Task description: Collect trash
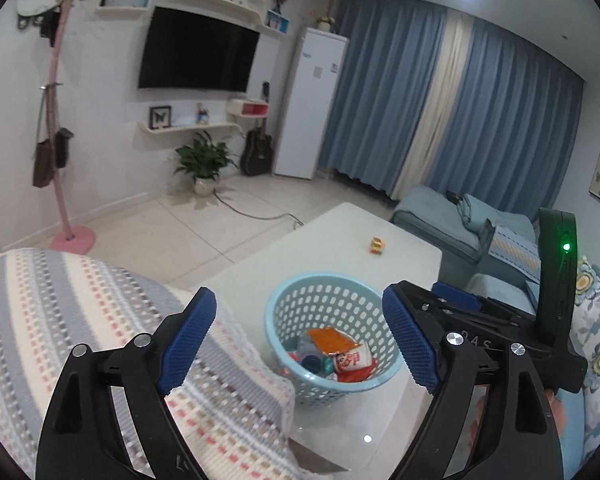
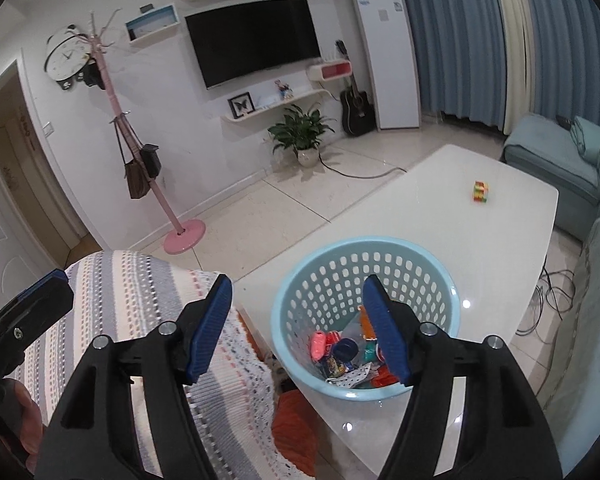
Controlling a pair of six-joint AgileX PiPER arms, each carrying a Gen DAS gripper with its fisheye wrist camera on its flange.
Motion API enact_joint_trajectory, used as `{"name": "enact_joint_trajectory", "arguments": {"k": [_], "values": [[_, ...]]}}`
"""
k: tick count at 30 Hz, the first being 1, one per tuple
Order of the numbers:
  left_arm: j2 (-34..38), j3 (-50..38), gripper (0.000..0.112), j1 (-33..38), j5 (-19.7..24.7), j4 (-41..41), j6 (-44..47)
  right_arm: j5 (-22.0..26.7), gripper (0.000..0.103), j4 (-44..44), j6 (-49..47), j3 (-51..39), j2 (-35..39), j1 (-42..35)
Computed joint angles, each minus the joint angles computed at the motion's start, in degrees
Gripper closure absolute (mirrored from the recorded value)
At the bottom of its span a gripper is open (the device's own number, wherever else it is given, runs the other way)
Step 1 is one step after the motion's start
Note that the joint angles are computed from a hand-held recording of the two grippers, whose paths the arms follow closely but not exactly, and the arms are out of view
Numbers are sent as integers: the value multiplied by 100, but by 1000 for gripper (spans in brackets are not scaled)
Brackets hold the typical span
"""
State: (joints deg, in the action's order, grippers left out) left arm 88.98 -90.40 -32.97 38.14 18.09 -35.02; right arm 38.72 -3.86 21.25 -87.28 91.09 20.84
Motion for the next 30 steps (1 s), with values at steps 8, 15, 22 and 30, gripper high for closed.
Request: {"name": "enact_joint_trajectory", "arguments": {"k": [8, 15, 22, 30], "values": [[-859, 914, 27, -347, 135, 1298, -1248, 5, 37, -1198, 909, 260, -361, 920], [-1478, 1598, 26, -731, 618, 2405, -2390, 41, 36, -2760, 2247, 547, -545, 1773], [-1760, 2080, 24, -1363, 1457, 3596, -3659, -81, 36, -3764, 3261, 905, -649, 2200], [-1657, 2203, 24, -2077, 2283, 4286, -4430, -199, 36, -5017, 4633, 1560, -900, 2489]]}}
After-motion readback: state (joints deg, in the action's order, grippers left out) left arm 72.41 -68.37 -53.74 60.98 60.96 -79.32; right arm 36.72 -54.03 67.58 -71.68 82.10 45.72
